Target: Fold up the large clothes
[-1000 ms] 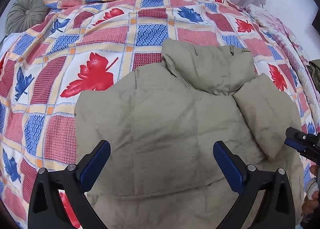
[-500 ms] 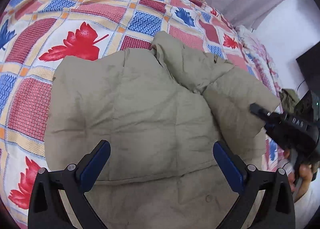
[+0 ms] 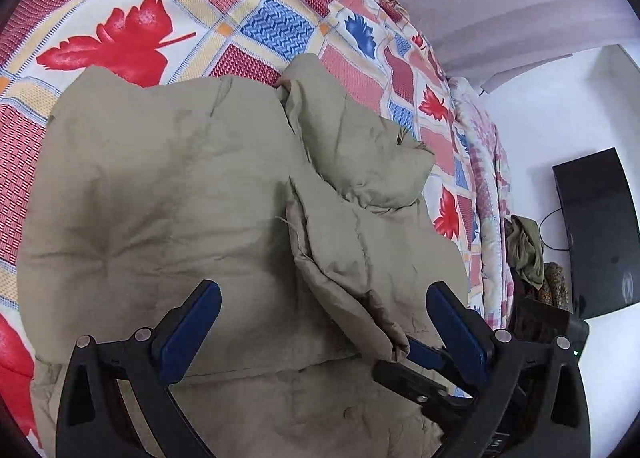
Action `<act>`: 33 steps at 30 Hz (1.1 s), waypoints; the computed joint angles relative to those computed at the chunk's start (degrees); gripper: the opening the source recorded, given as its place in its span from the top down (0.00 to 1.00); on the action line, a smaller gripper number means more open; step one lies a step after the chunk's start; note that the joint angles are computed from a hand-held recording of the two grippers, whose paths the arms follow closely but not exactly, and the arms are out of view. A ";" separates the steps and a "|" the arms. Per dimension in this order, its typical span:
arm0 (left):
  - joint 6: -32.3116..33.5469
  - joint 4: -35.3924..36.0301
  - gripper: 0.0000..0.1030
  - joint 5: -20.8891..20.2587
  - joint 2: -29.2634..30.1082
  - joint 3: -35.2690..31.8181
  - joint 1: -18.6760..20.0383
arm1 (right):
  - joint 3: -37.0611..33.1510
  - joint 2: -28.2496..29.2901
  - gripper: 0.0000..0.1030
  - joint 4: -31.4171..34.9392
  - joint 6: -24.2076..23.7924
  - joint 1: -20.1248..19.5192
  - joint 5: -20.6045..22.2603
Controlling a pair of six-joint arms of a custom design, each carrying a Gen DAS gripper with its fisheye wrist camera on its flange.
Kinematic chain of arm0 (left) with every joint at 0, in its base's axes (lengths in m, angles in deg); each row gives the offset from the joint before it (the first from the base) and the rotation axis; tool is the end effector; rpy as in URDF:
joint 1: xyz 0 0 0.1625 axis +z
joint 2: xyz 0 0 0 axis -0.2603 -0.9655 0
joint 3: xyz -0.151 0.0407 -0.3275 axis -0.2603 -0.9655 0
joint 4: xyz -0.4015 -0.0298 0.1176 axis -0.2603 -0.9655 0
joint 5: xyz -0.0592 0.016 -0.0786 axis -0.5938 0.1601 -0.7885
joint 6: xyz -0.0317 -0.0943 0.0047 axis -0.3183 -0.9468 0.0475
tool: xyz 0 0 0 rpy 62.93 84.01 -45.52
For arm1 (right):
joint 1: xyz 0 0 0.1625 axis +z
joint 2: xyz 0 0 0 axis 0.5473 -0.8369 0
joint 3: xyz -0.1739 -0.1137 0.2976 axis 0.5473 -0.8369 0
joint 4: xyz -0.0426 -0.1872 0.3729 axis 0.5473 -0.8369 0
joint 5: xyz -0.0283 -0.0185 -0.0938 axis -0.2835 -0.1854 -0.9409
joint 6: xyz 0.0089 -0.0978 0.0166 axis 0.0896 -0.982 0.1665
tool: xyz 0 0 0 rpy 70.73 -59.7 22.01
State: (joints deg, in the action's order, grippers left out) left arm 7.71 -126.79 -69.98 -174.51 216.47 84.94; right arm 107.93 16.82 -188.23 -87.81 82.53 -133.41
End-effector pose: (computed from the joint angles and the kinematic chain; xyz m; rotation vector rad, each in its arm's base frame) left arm 0.0364 -0.4072 0.3147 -0.6530 2.8032 -1.0419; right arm 0.3590 -0.4935 -0.0464 0.8862 -2.7419 -0.1170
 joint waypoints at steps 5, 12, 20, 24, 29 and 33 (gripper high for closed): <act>1.31 0.24 0.00 -0.17 5.36 -2.03 0.33 | 5.60 -7.74 0.39 -1.62 0.45 -3.01 -3.17; 2.39 -0.33 0.16 -0.62 12.46 -5.40 1.00 | 10.79 -18.46 0.61 0.47 6.97 -11.89 -5.50; 1.48 3.13 0.56 0.79 15.15 -7.04 1.48 | 12.85 -24.64 0.47 -10.99 20.01 -20.87 6.31; 1.53 2.84 0.61 1.57 15.46 -6.89 1.58 | 5.28 -19.71 0.43 -7.09 17.03 -21.75 7.71; 2.88 2.37 0.90 4.88 14.32 -6.13 -1.22 | -3.73 -11.09 0.46 0.04 22.53 -24.78 14.80; 6.17 1.86 0.90 10.48 11.04 -4.67 -5.97 | -5.94 -9.42 0.92 0.21 14.91 -20.76 9.90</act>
